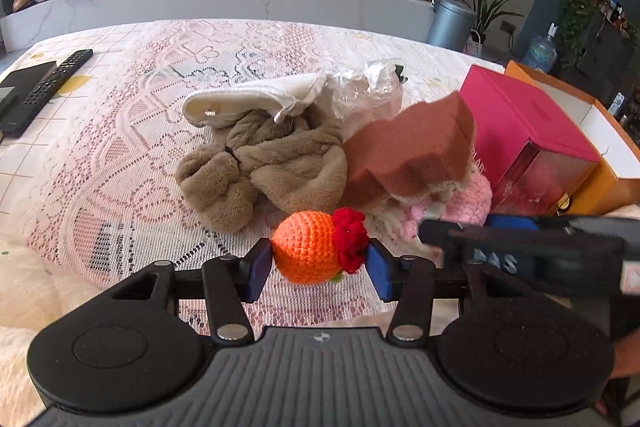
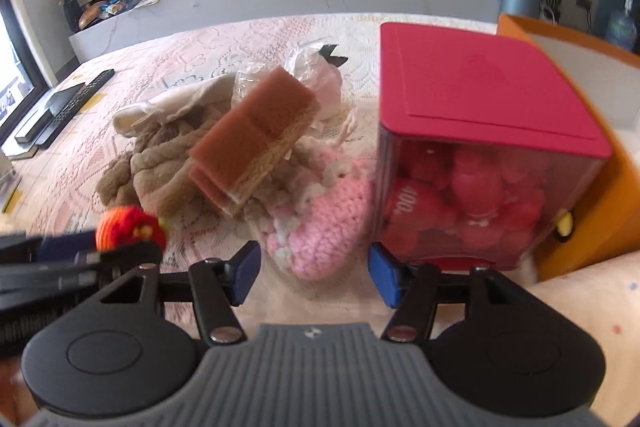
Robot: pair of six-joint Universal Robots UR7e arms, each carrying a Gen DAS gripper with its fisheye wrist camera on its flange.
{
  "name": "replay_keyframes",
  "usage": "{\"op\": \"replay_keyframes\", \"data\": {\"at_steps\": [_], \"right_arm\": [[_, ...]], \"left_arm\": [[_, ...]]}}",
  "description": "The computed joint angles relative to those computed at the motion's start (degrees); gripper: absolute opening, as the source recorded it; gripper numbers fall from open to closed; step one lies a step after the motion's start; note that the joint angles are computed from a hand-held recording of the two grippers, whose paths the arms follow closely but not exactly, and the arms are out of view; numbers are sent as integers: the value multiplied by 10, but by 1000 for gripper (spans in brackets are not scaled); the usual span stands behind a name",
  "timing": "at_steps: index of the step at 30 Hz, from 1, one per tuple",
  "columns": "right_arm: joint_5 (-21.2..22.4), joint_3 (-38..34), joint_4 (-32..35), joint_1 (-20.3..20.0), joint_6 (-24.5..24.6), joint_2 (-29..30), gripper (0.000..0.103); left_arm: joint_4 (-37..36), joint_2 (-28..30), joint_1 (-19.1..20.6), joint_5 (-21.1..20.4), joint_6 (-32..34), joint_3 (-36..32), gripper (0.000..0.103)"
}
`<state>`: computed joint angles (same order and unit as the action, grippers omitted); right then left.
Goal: Organize soft objects
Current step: 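Grasp the orange crochet fruit with the left gripper while the right gripper grasps the pink knit pouch, then carry the crochet fruit and pink knit pouch with both grippers over the cardboard box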
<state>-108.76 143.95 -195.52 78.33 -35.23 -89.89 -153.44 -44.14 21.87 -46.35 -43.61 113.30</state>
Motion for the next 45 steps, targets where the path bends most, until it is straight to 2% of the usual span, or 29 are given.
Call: {"op": "replay_keyframes", "data": {"at_steps": [4, 6, 7, 9, 12, 18, 28, 36, 41, 45], "right_arm": [[-20, -13, -22, 10, 15, 36, 57], [-33, -17, -32, 13, 20, 49, 40], [-29, -17, -30, 11, 22, 49, 39], [-26, -13, -39, 12, 13, 49, 27], [-29, -8, -40, 19, -2, 43, 21], [-34, 1, -13, 29, 6, 12, 19], [-10, 37, 3, 43, -12, -74, 19], [-11, 76, -48, 51, -65, -127, 19], [14, 86, -2, 36, -64, -195, 19], [46, 86, 69, 15, -48, -263, 19]], "left_arm": [[-2, 0, 1, -3, 8, 2, 58], [-3, 2, 1, -4, 9, 2, 58], [-2, 2, 0, -4, 8, 1, 58], [0, 2, -2, -4, 7, 1, 58], [2, 2, -4, -1, 8, 1, 58], [6, -2, -14, 3, 7, 3, 58], [27, -26, -43, 24, -26, 19, 58], [66, -43, -64, 36, -55, 21, 58], [65, -51, -78, 44, -56, 24, 58], [64, -49, -86, 47, -49, 16, 58]]}}
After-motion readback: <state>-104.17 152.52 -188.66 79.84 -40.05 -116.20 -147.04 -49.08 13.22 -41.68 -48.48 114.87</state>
